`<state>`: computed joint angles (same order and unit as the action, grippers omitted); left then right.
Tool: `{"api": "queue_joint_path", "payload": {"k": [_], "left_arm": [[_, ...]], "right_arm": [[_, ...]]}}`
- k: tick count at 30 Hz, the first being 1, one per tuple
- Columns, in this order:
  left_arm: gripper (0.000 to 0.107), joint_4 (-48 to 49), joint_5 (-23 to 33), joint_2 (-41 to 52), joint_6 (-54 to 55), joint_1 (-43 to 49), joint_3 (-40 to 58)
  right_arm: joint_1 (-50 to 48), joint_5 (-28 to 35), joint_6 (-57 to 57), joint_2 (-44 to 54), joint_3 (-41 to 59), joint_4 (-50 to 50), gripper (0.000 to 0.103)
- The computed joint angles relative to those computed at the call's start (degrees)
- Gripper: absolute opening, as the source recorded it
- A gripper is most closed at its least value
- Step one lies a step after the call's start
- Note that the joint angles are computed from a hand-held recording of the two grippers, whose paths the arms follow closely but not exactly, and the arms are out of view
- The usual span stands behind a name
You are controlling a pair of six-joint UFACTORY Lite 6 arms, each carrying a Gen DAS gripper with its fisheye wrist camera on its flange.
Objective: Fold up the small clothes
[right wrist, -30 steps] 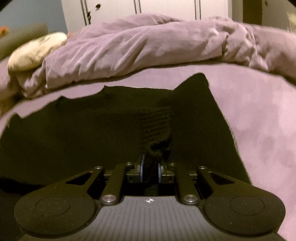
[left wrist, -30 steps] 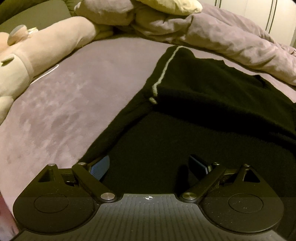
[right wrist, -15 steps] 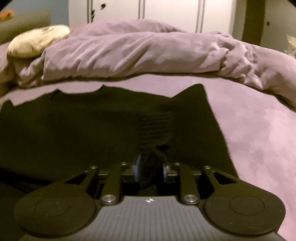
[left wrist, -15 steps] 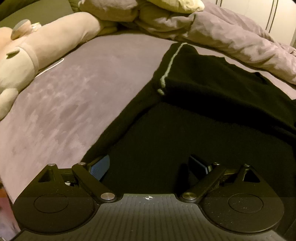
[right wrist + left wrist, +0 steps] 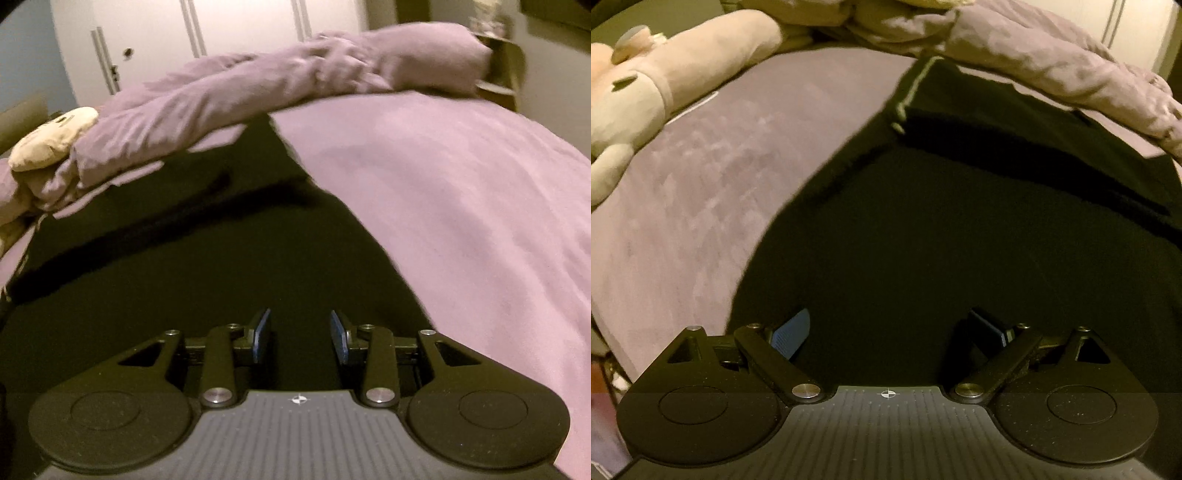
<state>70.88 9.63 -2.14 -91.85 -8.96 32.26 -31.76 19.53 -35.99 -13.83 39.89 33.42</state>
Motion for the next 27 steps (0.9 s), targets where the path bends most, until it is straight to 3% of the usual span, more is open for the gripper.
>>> {"api": "queue_joint_path", "payload": {"k": [3, 8, 12, 18, 22, 27], "left_arm": [[0.096, -4.9, 0.6, -5.0, 3.6, -3.0, -3.7], [0.096, -10.3, 3.5, -12.6, 6.5, -8.5, -8.8], [0.096, -18.4, 5.0, -15.8, 13.8, -10.4, -10.0], [0.096, -22.1, 7.6, -19.7, 17.3, -12.6, -10.9], [0.097, -24.8, 8.0, -20.7, 18.8, -13.0, -11.8], [0.097, -30.6, 7.1, -21.7, 23.7, -12.6, -13.4]], "right_arm": [[-8.8, 7.1, -5.3, -5.8, -2.2, 2.7, 0.041], [-17.6, 13.0, -10.8, -9.1, -2.5, 3.5, 0.041], [-20.5, 15.2, -11.8, -10.3, -3.3, 4.1, 0.042], [-23.9, 17.3, -15.3, -10.6, -3.7, 7.0, 0.044], [-27.4, 18.5, -20.2, -11.1, -4.8, 10.3, 0.051], [-31.0, 19.3, -21.9, -9.0, -5.2, 10.6, 0.053]]}}
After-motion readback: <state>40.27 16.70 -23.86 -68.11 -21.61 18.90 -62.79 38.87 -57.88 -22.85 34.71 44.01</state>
